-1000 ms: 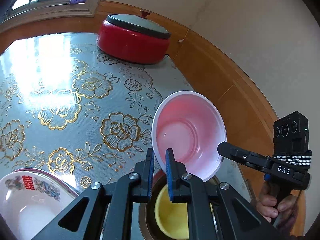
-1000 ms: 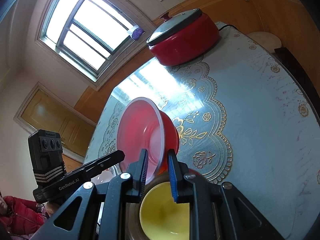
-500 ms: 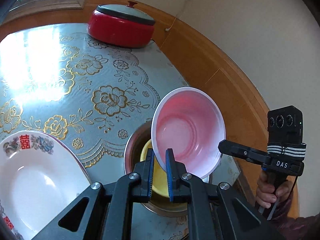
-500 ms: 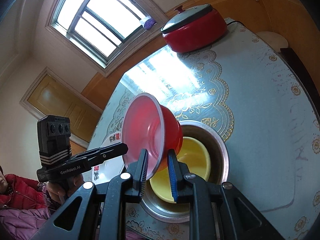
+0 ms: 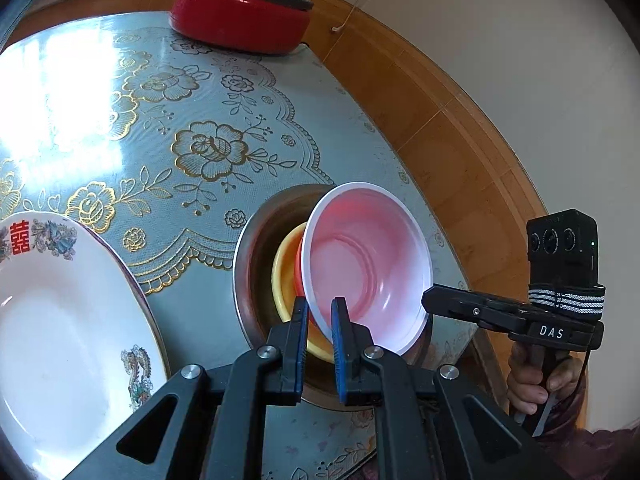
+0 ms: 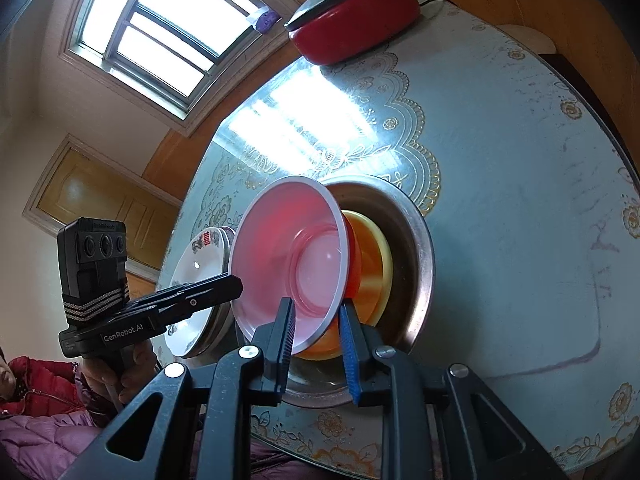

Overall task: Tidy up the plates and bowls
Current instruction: 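Lower the pink bowl into the steel bowl over the yellow bowl, then release the pink bowl and grasp the steel bowl rim with the left gripper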

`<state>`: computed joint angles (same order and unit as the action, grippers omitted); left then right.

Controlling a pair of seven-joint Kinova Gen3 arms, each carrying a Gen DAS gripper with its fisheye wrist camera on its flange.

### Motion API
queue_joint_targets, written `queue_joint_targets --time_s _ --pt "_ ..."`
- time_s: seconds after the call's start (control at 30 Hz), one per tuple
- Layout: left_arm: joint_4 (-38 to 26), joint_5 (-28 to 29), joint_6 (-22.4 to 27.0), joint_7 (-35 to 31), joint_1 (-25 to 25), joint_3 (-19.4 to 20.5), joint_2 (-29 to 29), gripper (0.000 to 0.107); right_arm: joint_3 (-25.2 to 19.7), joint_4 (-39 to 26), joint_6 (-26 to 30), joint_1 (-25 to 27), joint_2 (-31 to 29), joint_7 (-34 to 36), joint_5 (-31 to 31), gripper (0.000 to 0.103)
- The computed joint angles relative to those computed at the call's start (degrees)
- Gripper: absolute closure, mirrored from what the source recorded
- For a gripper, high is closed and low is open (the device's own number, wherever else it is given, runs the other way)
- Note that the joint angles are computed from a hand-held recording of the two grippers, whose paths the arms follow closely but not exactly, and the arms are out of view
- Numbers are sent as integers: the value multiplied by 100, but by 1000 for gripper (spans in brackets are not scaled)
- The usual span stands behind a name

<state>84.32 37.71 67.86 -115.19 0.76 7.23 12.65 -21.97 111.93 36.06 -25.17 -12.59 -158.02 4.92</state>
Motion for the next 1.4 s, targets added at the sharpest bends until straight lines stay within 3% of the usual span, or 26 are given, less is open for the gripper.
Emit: queue_joint_targets --time_s 0.43,0.53,0.8,1.03,1.23,1.4 --pt "126 -199 -107 93 39 -15 -13 96 -44 -229 607 -90 72 -109 246 73" --pt "145 -209 -125 101 36 -26 -39 96 -182 -377 925 -64 127 -322 555 73" --pt "240 -149 -190 58 11 -46 -118 96 -304 -583 1077 -152 369 -734 1349 73" --pt "342 -194 -329 60 90 -47 -190 96 -124 -782 1560 -583 641 -755 1763 73" --pt "461 -146 -489 32 66 -84 -303 94 33 -664 1476 -667 515 -790 1745 73" --pt "528 77 -555 -98 -77 -167 -405 94 -117 -556 1417 -565 322 -1107 1971 73"
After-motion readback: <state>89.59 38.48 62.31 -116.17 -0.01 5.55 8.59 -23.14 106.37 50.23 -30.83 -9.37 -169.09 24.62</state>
